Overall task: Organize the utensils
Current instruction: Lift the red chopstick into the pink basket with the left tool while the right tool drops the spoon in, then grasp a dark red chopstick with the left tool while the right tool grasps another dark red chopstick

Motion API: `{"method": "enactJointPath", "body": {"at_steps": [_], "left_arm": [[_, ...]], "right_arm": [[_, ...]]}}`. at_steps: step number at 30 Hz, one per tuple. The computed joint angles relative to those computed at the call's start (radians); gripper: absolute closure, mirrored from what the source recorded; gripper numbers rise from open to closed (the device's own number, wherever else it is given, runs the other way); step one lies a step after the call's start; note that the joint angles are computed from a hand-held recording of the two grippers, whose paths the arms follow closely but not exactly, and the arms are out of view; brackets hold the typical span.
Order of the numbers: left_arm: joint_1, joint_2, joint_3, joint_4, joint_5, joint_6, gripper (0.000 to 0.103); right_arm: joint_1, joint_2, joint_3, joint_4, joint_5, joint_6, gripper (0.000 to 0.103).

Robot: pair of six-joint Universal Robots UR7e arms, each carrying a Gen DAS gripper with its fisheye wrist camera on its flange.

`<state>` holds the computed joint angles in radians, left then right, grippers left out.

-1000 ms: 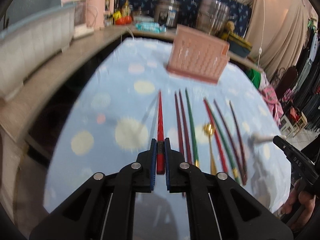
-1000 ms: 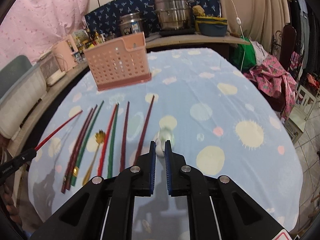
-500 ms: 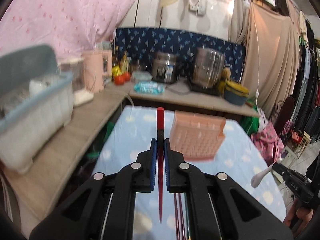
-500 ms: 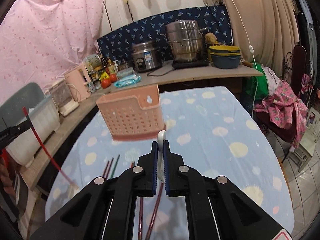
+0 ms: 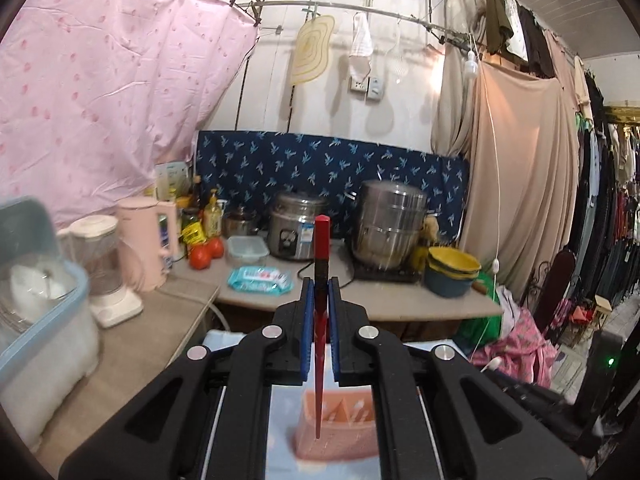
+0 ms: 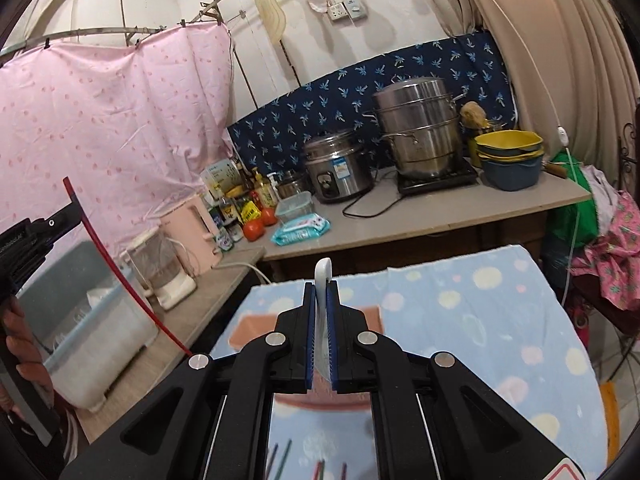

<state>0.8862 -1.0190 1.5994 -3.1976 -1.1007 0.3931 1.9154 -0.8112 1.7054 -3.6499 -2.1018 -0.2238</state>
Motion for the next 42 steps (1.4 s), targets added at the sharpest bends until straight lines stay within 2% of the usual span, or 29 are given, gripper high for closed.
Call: {"method": "enactJointPath", "body": {"at_steps": [4,9,17,18,19,20,22,24,25,31,36,42], "left_arm": [[0.024,0.075,-0.077,-0.001,-0.026,0.001,0.096],[0.052,0.137,-0.13,0.037,-0.026,-0.016,0.096],[0.097,0.169,-0.13,0.095,-0.009,-0.054,0.096],[0.1,0.167,-0.123,0.09,-0.007,-0.059,0.095],[0.102,0.164,-0.114,0.084,0.0,-0.06,0.086],[0.102,0.159,-0.102,0.073,0.011,-0.059,0.079],[0.1,0.145,-0.072,0.043,0.025,-0.059,0.05],[0.097,0.125,-0.037,0.01,0.034,-0.05,0.043],[0.094,0.109,-0.01,-0.003,0.047,-0.044,0.04],[0.085,0.014,0.133,0.006,0.09,-0.062,0.039],[0.078,-0.074,0.297,-0.002,0.156,-0.076,0.039],[0.087,-0.173,0.472,0.055,0.194,-0.168,0.039]], "right_arm": [[-0.043,0.026,-0.069,0.069,0.068,0.043,0.098],[-0.087,0.043,-0.084,0.122,0.096,0.093,0.098],[-0.11,0.079,-0.082,0.132,0.028,0.082,0.095],[-0.108,0.083,-0.079,0.116,0.015,0.077,0.091],[-0.107,0.084,-0.072,0.098,0.007,0.071,0.091],[-0.104,0.083,-0.066,0.09,-0.002,0.064,0.09],[-0.1,0.076,-0.048,0.073,-0.01,0.065,0.088],[-0.095,0.07,-0.023,0.047,-0.017,0.069,0.078],[-0.09,0.065,-0.008,0.033,-0.024,0.069,0.076],[-0.051,0.041,0.099,-0.055,-0.08,0.069,0.066],[0.0,0.037,0.221,-0.152,-0.19,0.063,0.061],[0.045,0.043,0.376,-0.21,-0.291,0.141,0.059]]}}
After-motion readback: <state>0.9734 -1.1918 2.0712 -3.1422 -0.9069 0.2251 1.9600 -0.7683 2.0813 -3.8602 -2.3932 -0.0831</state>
